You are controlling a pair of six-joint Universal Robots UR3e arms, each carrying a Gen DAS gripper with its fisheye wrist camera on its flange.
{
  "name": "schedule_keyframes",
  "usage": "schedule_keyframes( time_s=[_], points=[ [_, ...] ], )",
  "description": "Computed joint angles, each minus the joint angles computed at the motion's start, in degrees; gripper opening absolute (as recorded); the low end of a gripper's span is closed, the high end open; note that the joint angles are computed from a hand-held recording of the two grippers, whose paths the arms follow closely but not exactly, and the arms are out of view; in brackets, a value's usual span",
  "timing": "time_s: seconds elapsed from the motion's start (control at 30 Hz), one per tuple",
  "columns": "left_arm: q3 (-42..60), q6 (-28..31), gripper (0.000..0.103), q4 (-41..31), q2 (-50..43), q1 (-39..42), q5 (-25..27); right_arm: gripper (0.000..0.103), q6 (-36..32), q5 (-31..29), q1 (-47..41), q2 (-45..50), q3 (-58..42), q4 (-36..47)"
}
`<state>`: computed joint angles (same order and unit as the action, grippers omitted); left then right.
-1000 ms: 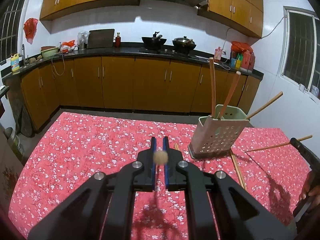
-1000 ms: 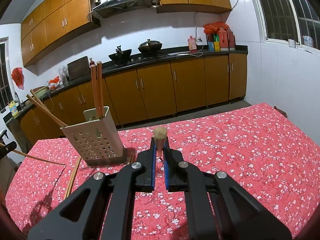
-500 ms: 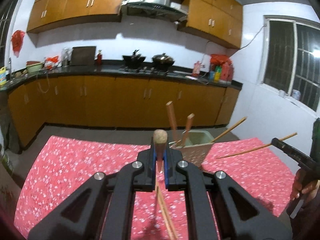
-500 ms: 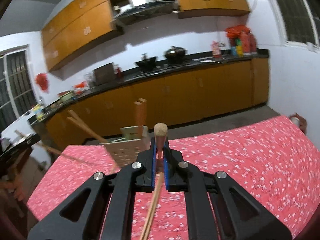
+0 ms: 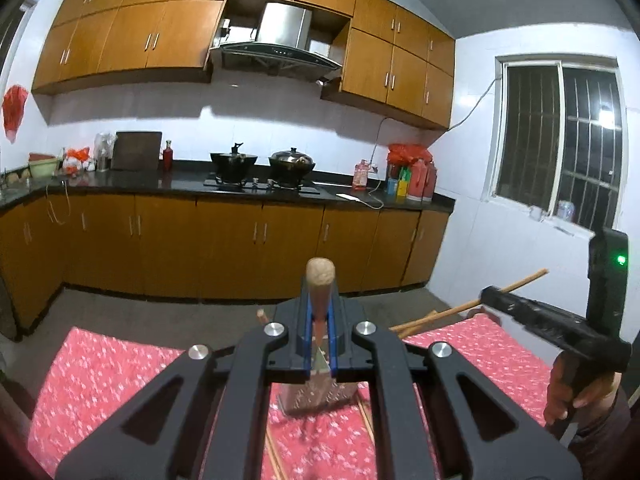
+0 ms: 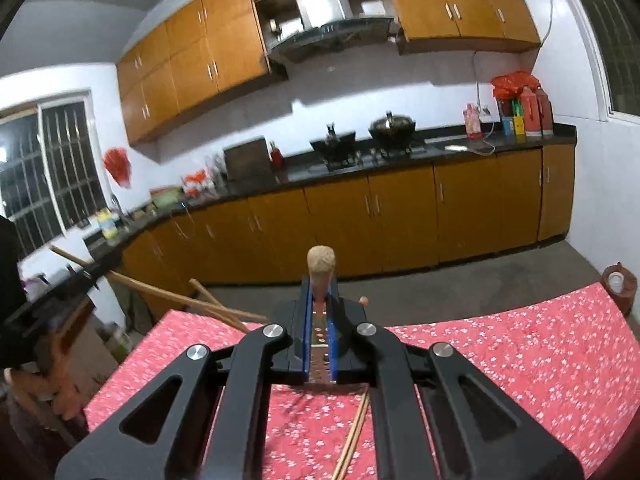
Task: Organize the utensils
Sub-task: 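Raise both held chopsticks upright and carry them over the beige holder, then lower both chopsticks into the holder and open both grippers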
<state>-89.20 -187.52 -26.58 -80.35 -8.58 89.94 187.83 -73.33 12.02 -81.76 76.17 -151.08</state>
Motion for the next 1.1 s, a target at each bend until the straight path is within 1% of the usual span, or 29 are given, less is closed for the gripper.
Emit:
schedule_keyframes(
  time_s=[0.1,0.13,0.2,0.3,0.47,0.63,0.7,0.77,0.8,0.83,1.0,1.1],
  points=[
    [5.4,0.2,0.007,-2.3,-4.9,-1.5,1.9,0.007,-1.1,-2.4,1.9,6.7,-10.4,8.5],
    [7.6,0.4,0.007,-3.5,-6.9,-2.1,3.1,0.007,-1.2,-3.2,2.5,7.8,-11.9,9.9],
    [10.3,0.5,0.007,-5.4,-9.5,-2.2,3.1,0.007,-1.7,-4.5,3.5,11.3,-17.2,14.3],
    [14.4,0.9,0.007,-8.3,-13.7,-2.9,3.9,0.007,-1.8,-4.3,3.9,14.4,-21.7,18.2],
    [16.1,0.9,0.007,-9.1,-17.3,-2.5,3.4,0.007,-1.2,-4.4,4.6,17.7,-26.0,21.1],
    [15.1,-0.2,0.007,-7.2,-18.9,-1.8,2.6,0.007,-1.3,-7.0,6.1,19.7,-28.1,21.2],
    [14.2,-0.8,0.007,-6.2,-18.8,-1.5,2.1,0.010,-1.3,-6.8,6.2,19.3,-27.0,19.9],
    [13.2,-1.0,0.007,-4.9,-18.3,-1.6,2.1,0.022,-1.1,-7.1,6.6,18.8,-26.2,18.4],
    [12.6,-0.9,0.008,-4.2,-17.9,-1.5,2.2,0.035,-1.0,-7.6,6.8,18.2,-25.2,17.0],
    [12.4,-0.7,0.009,-3.9,-17.7,-1.3,2.0,0.040,-1.0,-7.9,6.9,17.6,-24.3,15.7],
    [9.8,-1.4,0.009,-1.9,-15.0,-0.7,1.6,0.040,-0.7,-9.1,6.9,13.5,-18.3,9.6],
    [7.1,-2.0,0.009,-0.6,-11.6,0.3,1.0,0.040,0.3,-10.2,6.4,9.4,-11.8,4.8]
  ],
)
